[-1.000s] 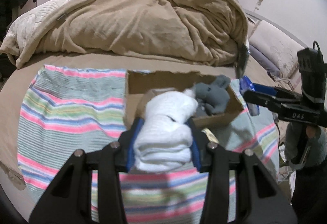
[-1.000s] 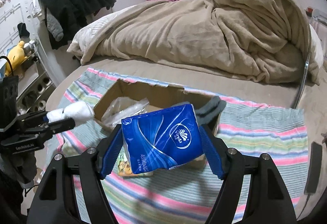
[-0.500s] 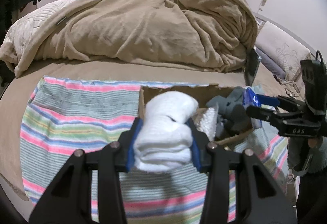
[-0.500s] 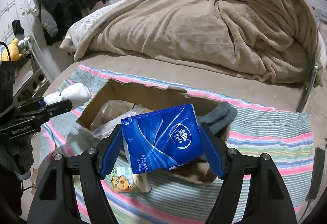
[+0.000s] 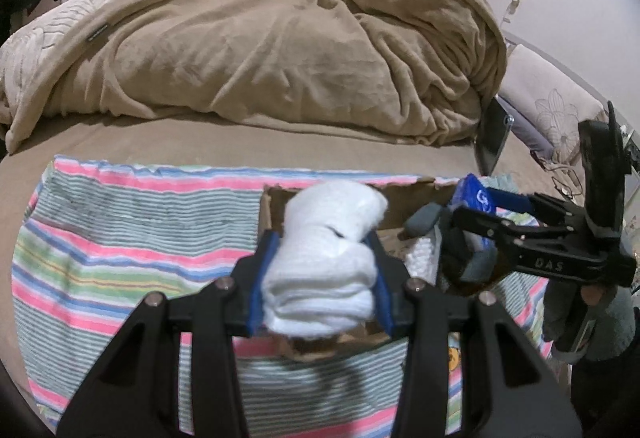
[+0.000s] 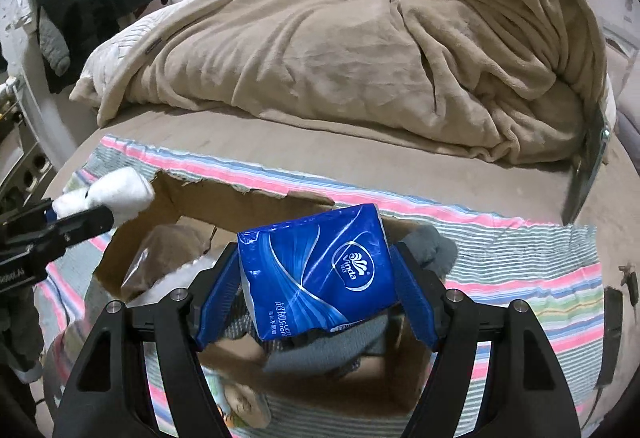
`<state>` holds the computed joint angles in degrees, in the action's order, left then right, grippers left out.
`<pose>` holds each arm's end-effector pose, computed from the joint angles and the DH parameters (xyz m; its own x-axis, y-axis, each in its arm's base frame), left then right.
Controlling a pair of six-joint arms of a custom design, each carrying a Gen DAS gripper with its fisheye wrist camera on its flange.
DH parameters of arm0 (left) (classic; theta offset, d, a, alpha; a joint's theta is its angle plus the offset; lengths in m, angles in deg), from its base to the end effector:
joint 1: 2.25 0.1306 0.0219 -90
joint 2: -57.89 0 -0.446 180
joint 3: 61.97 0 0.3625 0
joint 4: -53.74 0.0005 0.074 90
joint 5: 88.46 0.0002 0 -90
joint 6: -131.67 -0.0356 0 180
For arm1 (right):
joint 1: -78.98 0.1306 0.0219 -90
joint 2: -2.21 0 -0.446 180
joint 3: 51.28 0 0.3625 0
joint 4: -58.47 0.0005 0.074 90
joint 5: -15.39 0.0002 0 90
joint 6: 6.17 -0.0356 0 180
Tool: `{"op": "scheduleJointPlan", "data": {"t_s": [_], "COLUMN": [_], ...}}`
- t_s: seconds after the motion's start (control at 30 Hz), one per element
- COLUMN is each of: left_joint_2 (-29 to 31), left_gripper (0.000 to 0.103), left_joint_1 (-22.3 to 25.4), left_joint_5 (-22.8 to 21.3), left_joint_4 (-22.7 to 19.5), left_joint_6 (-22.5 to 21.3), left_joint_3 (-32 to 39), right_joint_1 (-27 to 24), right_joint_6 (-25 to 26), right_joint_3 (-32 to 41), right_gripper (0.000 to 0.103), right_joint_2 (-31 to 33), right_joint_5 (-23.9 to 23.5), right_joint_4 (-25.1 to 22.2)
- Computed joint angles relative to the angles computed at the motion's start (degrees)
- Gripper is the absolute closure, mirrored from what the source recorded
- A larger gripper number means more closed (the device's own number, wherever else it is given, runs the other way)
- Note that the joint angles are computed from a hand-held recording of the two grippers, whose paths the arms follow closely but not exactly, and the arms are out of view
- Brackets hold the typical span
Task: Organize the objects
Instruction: 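Carry socks with left tool while right tool carries tissue pack over box, then lower socks and tissue pack into the box and open both tools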
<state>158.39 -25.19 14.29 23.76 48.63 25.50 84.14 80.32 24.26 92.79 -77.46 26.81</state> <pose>0.4901 -0.2165 0.4131 -0.6876 0.1627 -0.7076 0.4488 0.8614 -0.2380 0.4495 0.0419 0.4026 -0.7310 -0.0046 -0.6823 -0.0792 0.9938 0.0781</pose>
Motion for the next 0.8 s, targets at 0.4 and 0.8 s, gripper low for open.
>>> {"op": "scheduleJointPlan", "data": {"t_s": [0.4,0.8], "left_joint_2": [3.5,1.9], "left_gripper": [0.056,0.047], "left_joint_1": [-0.3,0.3], "left_joint_5": [-1.7,-3.0], "left_joint_4": [-1.4,-1.5], "left_joint_6": [5.2,5.2], "left_joint_3": [2.5,1.2], "right_joint_1": [0.5,-0.3], "right_joint_6": [-3.7,-4.8], "right_joint_3": [-0.1,-1.2], "right_gripper": [0.024,0.008], "right_joint_2": [1.4,0.3], "right_joint_5": [0.1,-2.8], "right_joint_4": [1.1,3.9]}}
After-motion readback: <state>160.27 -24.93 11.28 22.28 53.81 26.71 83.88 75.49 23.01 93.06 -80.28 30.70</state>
